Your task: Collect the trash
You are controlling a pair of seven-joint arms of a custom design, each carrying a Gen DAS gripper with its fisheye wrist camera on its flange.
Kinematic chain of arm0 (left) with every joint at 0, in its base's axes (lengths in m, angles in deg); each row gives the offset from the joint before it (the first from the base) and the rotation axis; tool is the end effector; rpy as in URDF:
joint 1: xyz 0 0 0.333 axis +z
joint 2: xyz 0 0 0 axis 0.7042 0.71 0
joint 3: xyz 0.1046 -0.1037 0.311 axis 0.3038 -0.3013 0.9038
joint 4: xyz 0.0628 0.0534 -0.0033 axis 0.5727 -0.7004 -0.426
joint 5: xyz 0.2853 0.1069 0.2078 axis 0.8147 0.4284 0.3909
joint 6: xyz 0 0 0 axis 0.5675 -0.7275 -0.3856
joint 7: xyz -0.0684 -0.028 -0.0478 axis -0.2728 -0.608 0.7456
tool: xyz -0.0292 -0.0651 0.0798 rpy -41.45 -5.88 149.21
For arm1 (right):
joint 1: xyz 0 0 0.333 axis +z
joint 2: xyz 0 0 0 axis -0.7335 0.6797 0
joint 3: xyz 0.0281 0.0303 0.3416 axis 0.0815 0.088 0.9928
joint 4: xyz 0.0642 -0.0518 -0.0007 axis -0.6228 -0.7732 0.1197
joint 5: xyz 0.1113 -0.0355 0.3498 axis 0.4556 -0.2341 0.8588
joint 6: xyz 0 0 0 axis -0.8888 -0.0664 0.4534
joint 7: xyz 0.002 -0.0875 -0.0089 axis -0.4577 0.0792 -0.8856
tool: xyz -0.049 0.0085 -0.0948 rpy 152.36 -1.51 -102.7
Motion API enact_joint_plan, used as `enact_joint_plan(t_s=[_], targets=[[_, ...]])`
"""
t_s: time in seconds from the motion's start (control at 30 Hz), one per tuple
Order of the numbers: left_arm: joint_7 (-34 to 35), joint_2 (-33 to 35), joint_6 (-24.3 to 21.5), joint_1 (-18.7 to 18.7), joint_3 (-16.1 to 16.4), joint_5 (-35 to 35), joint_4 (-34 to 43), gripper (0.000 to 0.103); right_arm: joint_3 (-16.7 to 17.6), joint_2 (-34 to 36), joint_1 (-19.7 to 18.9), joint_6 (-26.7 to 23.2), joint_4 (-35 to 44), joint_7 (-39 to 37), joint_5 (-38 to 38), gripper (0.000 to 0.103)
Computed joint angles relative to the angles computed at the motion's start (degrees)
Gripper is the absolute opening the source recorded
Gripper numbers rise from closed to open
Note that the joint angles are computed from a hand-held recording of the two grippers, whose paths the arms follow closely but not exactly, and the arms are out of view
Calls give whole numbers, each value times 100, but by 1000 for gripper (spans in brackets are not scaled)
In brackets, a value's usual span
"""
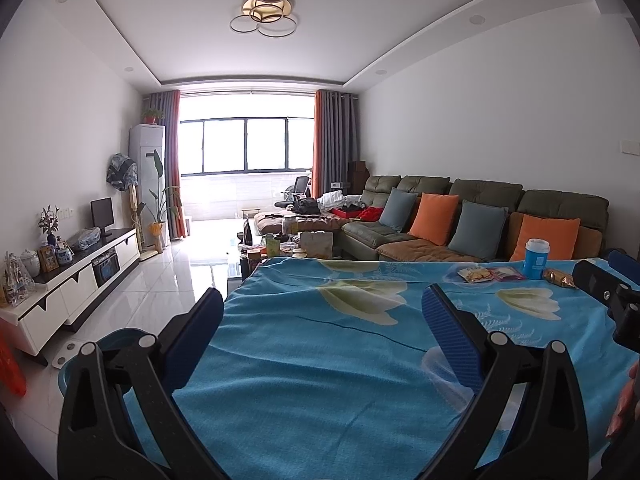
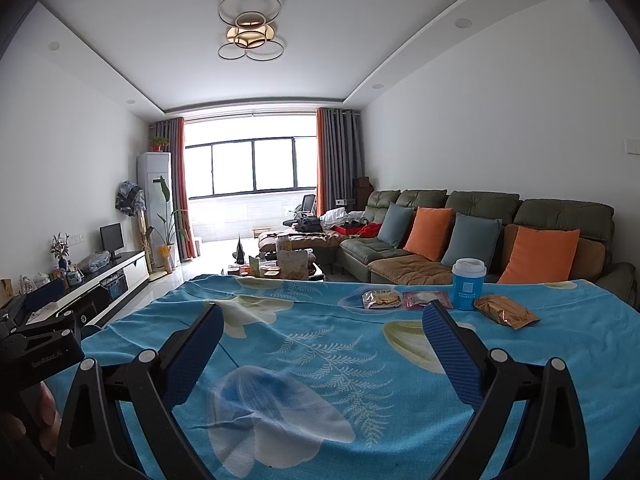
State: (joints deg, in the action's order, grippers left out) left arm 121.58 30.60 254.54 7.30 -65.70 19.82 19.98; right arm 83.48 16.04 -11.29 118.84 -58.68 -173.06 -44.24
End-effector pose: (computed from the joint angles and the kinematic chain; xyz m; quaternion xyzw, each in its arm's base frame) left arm 0.6905 -0.4424 0.5564 -0.4190 0.6401 -0.5320 0.3630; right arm 0.5999 0.3646 0.5176 -0.4204 0.6388 -0.5164 0.3853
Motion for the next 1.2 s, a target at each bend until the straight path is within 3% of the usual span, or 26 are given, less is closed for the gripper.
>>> enact_joint_plan(t_s=[1.2], targets=[[-64,63,-94,57,-131,139,114,97,-6,9,-1,18,-36,52,-3,96]])
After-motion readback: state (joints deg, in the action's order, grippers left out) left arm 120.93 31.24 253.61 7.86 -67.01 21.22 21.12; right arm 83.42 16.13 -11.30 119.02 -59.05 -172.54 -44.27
